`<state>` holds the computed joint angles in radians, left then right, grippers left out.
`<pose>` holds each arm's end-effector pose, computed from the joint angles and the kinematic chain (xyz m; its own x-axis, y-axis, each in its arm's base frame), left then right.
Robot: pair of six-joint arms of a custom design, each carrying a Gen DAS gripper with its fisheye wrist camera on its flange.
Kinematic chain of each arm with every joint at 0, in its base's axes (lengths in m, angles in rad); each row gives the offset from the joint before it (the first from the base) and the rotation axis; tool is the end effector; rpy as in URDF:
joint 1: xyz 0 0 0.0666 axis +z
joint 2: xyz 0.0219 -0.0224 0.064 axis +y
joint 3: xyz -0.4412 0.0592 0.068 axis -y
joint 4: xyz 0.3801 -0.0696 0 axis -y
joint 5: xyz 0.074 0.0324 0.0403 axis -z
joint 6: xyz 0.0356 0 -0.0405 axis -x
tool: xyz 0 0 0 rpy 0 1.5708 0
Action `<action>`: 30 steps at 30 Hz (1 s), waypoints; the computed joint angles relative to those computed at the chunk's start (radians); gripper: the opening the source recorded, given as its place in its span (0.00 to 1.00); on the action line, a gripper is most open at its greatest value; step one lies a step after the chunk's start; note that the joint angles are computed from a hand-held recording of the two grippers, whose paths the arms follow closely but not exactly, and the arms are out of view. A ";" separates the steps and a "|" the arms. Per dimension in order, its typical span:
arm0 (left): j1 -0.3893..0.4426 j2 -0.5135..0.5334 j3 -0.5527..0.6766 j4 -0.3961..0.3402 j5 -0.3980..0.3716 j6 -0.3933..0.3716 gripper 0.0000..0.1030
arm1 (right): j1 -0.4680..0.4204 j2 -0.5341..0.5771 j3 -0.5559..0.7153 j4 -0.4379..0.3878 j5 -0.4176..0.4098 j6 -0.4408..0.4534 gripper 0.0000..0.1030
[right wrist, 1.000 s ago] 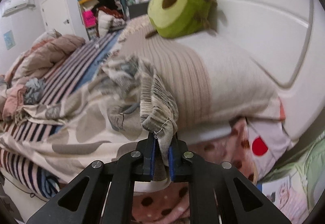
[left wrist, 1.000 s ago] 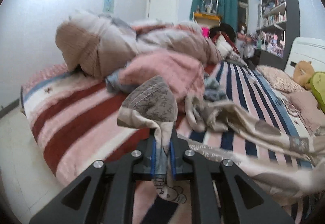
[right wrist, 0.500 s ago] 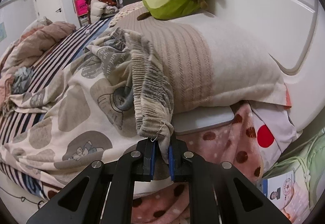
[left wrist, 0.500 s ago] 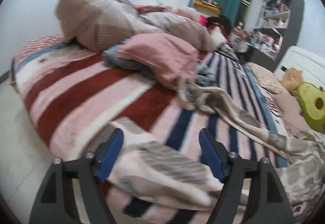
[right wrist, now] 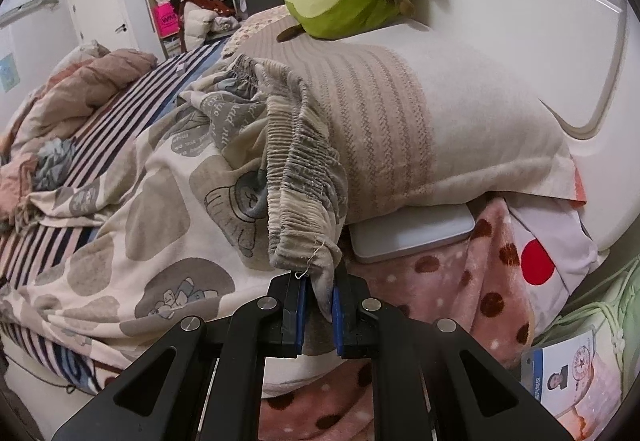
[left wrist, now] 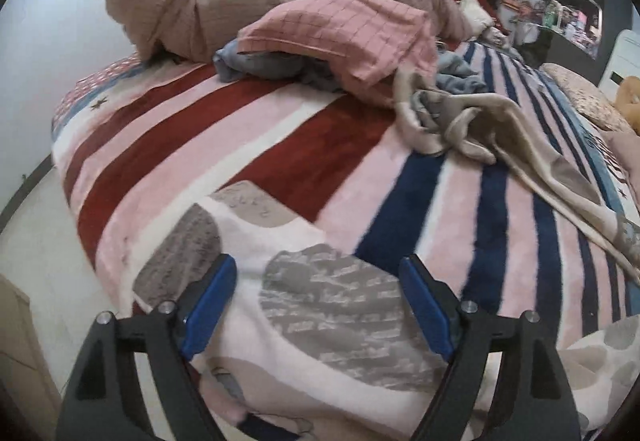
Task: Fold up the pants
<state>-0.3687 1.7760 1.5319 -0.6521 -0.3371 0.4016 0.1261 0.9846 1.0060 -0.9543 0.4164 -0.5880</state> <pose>0.5771 -0.2108 0.3727 -0.7281 -0.1141 -0.6759 -0.1491 0.9888 -0.0064 0.2774 0.0203 0.4582 -0.5944 0.4360 -0.6757 0.5452 0.8362 0.0600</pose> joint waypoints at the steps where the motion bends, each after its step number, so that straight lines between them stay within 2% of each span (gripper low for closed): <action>1: 0.002 0.001 0.000 -0.005 -0.008 0.002 0.79 | 0.000 0.004 0.001 0.001 -0.003 0.001 0.05; 9: 0.009 0.039 0.030 -0.024 -0.014 0.002 0.77 | -0.007 0.038 0.008 0.025 -0.027 0.006 0.05; 11: 0.008 0.046 0.029 -0.008 -0.006 -0.004 0.60 | -0.002 0.047 0.013 0.026 -0.026 0.006 0.05; 12: 0.009 0.047 0.028 -0.001 -0.007 -0.002 0.56 | -0.001 0.050 0.015 0.027 -0.026 0.007 0.05; 13: 0.010 0.045 0.021 0.014 -0.009 0.001 0.45 | 0.000 0.052 0.016 0.029 -0.026 0.008 0.05; 14: 0.013 0.038 0.011 0.031 -0.007 0.001 0.25 | 0.000 0.054 0.017 0.031 -0.027 0.008 0.05; 16: 0.021 0.027 -0.001 0.050 0.028 0.003 0.06 | 0.002 0.055 0.017 0.034 -0.026 0.009 0.05; 20: 0.027 0.025 0.007 0.073 0.063 -0.024 0.02 | 0.004 0.055 0.017 0.039 -0.026 0.007 0.05; 26: 0.020 0.005 0.047 0.167 0.074 -0.058 0.02 | 0.005 0.048 0.018 0.038 -0.025 0.003 0.05; 29: 0.016 -0.018 0.057 0.262 0.079 -0.088 0.02 | 0.005 0.043 0.022 0.033 -0.022 0.006 0.05; 30: 0.018 -0.031 0.050 0.319 0.092 -0.095 0.02 | 0.003 0.043 0.024 0.033 -0.023 0.007 0.05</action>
